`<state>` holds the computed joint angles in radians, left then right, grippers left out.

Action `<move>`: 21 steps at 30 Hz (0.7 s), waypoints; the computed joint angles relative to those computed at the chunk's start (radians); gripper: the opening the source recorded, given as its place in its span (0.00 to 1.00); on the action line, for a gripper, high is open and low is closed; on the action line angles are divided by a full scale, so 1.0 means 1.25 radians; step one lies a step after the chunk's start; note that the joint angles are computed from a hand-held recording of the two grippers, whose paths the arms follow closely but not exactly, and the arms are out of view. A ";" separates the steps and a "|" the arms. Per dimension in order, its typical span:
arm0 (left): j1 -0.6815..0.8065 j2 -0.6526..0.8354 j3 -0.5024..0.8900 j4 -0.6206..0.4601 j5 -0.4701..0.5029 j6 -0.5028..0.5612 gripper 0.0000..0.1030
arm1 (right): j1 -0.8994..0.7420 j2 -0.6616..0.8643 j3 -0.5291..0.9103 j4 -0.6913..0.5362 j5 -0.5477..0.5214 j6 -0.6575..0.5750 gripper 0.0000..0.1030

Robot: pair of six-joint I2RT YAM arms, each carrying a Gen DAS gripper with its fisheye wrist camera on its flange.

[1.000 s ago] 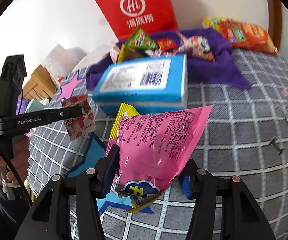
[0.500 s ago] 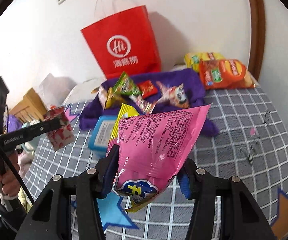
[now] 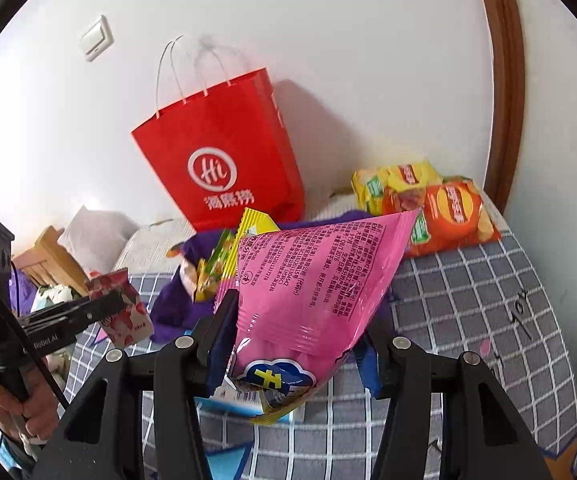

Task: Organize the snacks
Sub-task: 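Carry the pink bag and white-red packet over the purple towel with both tools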

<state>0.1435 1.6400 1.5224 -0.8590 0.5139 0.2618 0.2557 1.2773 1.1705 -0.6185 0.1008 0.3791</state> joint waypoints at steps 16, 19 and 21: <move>-0.039 0.167 0.182 0.061 -0.057 -0.066 0.32 | -0.069 0.314 0.275 0.023 -0.020 -0.061 0.50; -0.037 0.207 0.224 0.064 -0.052 -0.083 0.32 | -0.065 0.371 0.332 0.019 -0.020 -0.078 0.50; -0.036 0.229 0.247 0.067 -0.051 -0.095 0.32 | -0.064 0.399 0.352 0.027 -0.030 -0.091 0.50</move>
